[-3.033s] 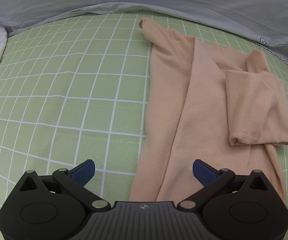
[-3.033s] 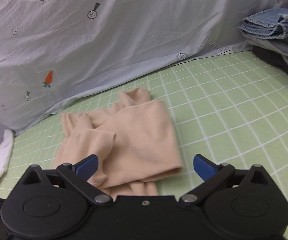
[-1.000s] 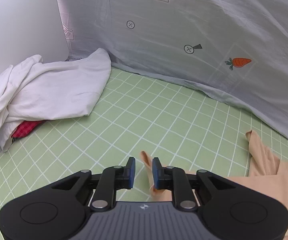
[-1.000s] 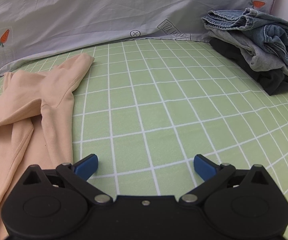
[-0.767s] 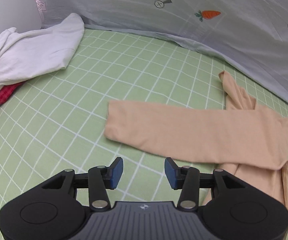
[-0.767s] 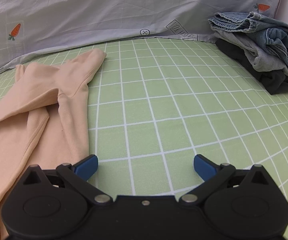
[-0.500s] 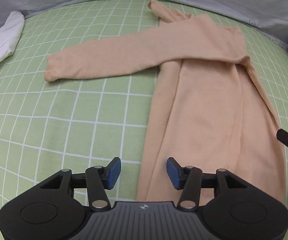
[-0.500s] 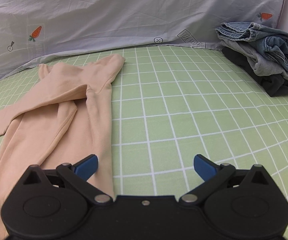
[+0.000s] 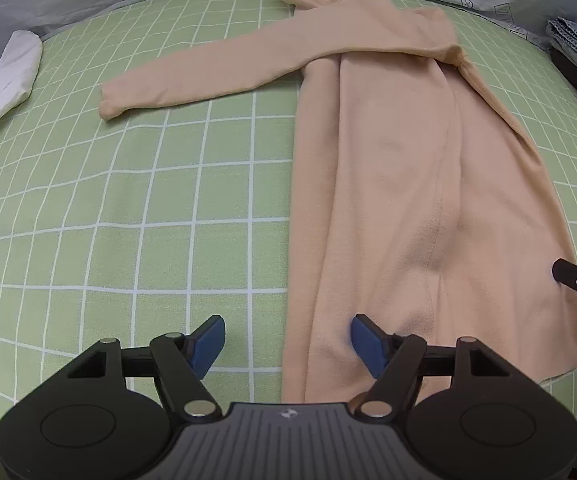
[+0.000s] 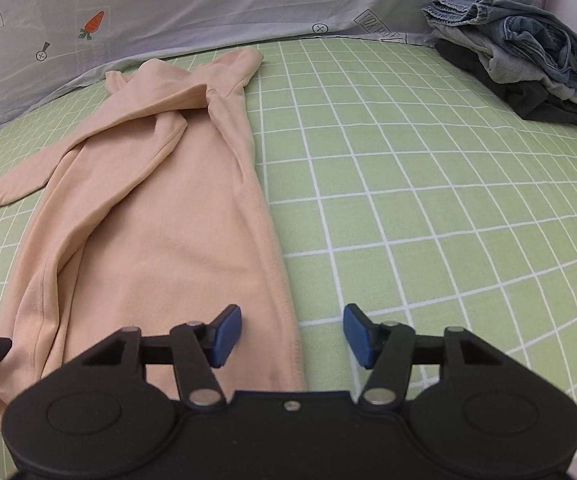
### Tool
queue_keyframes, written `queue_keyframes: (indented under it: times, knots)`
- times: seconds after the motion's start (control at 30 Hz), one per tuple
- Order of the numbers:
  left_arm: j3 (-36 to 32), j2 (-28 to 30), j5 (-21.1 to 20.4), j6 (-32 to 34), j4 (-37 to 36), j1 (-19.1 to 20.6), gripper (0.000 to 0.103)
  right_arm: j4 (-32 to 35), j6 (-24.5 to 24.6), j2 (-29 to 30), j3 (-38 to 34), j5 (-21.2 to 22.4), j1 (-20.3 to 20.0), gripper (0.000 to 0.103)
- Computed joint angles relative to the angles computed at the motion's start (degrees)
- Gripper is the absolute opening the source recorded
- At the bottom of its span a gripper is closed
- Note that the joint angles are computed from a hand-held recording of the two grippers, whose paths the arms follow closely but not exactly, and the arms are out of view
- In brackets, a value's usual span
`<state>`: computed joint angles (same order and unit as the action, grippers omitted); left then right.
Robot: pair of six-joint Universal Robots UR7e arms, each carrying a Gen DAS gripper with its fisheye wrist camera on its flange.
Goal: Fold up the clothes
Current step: 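Grasp the shirt hem with the right gripper and straighten it, then release the hem and move both grippers over the folded shirt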
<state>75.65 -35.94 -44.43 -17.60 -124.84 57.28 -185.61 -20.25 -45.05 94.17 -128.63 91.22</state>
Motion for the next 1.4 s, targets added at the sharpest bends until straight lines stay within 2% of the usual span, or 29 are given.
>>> queue_keyframes:
  times: [0.03,0.07,0.2,0.37,0.5,0.57,0.67,0.77,0.83,0.87,0.97,1.07,1.23,1.4]
  knots:
    - [0.55,-0.37,-0.32,0.15,-0.34,0.07,0.071,-0.19,-0.28,-0.28,0.62,0.55,0.08,0.021]
    - [1.1,-0.74,-0.65,0.32,-0.74,0.13,0.072,-0.29,-0.66,-0.44,1.05,0.91,0.22,0.004]
    - [3.16,-1.74,-1.03,1.4,-3.54,0.37,0.074,-2.83,-2.97,0.04,0.88,0.41,1.68,0.003]
    - [3.45,-2.42,-2.51,1.02,-3.22,0.76,0.075,-3.78,-5.77,0.02,0.45,5.8,3.73,0.003]
    - [4.04,-2.75,-2.8,1.55,-3.95,0.81,0.075,1.24,-3.36,-0.08,0.16,13.56,4.03,0.003]
    - [4.17,-2.79,-2.68,1.95,-4.12,0.84,0.077,4.24,-1.36,0.75,-0.53,15.49,3.87,0.003]
    - [4.57,-2.97,-2.77,2.09,-4.75,1.02,0.081,8.71,4.67,1.9,-1.5,16.75,2.86,0.004]
    - [4.77,-3.41,-4.13,1.56,-5.13,1.51,0.081,10.44,8.36,2.6,-1.47,16.66,2.27,0.009]
    - [4.81,-3.73,-4.57,1.91,-4.82,1.62,0.081,10.03,8.9,2.24,-0.7,17.67,2.34,0.02]
    - [4.65,-3.89,-4.86,1.61,-4.32,1.72,0.081,10.92,9.44,1.99,-0.75,17.98,2.48,0.03]
    - [3.63,-4.57,-6.61,-0.31,-2.61,2.37,0.081,11.79,10.61,1.31,-0.84,18.49,2.89,0.04]
    - [2.26,-4.94,-6.04,-1.57,-1.39,2.98,0.081,8.68,9.02,1.04,-1.03,17.85,3.43,0.055]
    - [-2.64,-4.47,-4.03,-4.11,-0.62,4.98,0.081,4.2,4.9,2.91,-5.14,13.7,4.2,0.062]
    - [-10.59,-1.59,-0.71,-3.52,0.04,6.91,0.081,4.3,3.28,6.25,-12.35,9.67,3.81,0.063]
